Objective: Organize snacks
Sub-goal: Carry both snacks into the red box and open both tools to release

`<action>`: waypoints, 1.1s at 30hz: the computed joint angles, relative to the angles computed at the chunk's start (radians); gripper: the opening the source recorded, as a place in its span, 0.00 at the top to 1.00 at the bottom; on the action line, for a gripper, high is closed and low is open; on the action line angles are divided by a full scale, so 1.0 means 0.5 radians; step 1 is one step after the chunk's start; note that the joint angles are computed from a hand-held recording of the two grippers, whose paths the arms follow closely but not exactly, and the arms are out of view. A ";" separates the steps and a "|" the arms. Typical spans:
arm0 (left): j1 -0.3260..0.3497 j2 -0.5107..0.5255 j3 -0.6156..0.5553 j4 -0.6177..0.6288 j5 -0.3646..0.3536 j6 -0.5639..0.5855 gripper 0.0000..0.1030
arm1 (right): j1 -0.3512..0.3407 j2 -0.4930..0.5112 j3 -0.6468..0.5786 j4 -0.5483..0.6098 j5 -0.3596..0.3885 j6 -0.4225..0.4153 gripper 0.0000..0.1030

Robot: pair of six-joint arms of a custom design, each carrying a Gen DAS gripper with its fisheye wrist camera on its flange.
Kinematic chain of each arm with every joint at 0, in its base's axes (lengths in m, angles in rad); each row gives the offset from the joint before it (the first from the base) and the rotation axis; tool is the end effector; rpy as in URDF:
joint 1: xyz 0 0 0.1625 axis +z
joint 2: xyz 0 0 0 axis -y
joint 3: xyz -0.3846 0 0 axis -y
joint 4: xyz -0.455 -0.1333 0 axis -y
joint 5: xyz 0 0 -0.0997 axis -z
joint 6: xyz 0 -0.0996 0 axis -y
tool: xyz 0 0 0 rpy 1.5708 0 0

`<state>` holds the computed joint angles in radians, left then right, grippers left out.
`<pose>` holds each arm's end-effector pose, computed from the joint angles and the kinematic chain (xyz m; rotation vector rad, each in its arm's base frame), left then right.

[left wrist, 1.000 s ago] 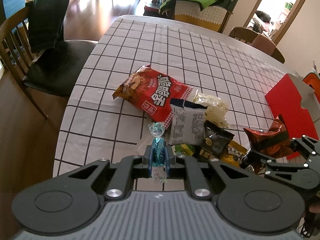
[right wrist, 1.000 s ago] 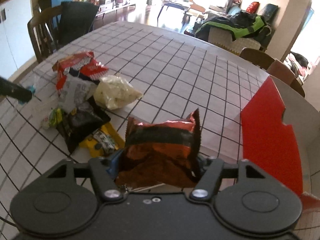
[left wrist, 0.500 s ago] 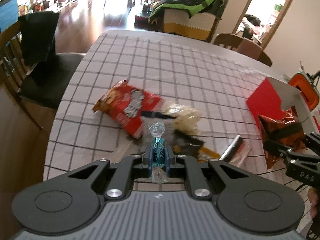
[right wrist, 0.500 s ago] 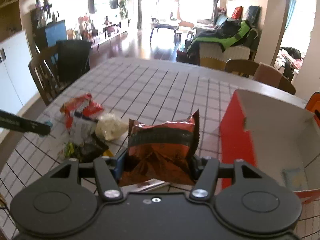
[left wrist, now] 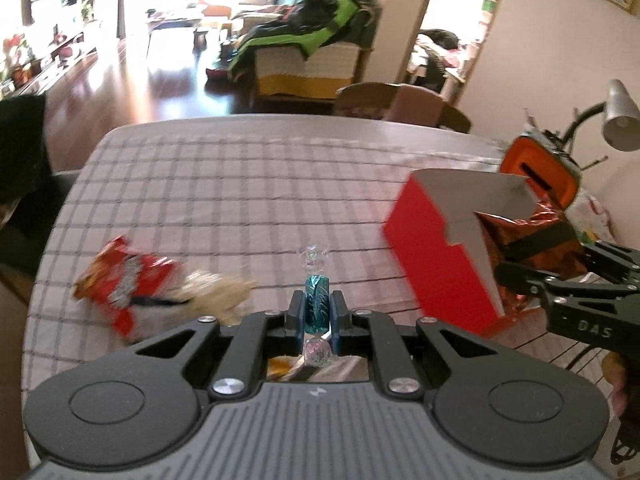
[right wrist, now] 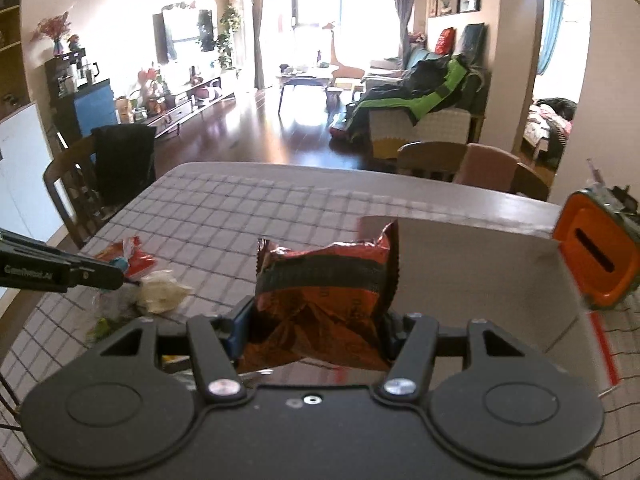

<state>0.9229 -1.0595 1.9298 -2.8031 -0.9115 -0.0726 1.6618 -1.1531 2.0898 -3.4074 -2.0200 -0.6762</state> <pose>-0.2087 -0.5978 0.1117 0.5703 2.4904 -0.7442 0.1404 -0.5473 0.1698 0.6292 -2.2411 0.9176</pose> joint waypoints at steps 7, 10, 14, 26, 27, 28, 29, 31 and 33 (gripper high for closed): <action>-0.100 0.281 -0.211 0.010 -0.026 0.007 0.88 | -0.143 -0.158 0.008 0.049 0.051 -0.071 0.43; -0.132 0.403 -0.311 0.042 -0.021 -0.010 0.88 | -0.212 -0.203 -0.008 0.086 0.067 -0.106 0.43; -0.161 0.556 -0.449 0.093 0.000 -0.053 0.88 | -0.298 -0.244 -0.047 0.165 0.072 -0.092 0.43; -0.186 0.974 -0.892 0.382 0.032 -0.134 0.88 | -0.503 -0.215 -0.213 0.380 0.032 -0.105 0.43; -0.187 1.005 -0.924 0.398 0.043 -0.117 0.88 | -0.512 -0.201 -0.240 0.420 0.032 -0.111 0.43; -0.186 1.041 -0.962 0.418 0.058 -0.105 0.88 | -0.515 -0.190 -0.260 0.449 0.028 -0.118 0.43; -0.182 1.075 -1.005 0.450 0.064 -0.097 0.88 | -0.523 -0.182 -0.277 0.491 0.030 -0.124 0.43; -0.172 1.127 -1.076 0.519 0.070 -0.102 0.88 | -0.533 -0.168 -0.328 0.612 0.033 -0.121 0.43; -0.165 1.169 -1.145 0.613 0.076 -0.119 0.88 | -0.533 -0.148 -0.360 0.685 0.014 -0.136 0.43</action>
<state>0.8406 -0.4748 1.3574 -2.4964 -0.8737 -0.1319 1.3955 -1.2273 1.9096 -3.0649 -2.0132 -0.7441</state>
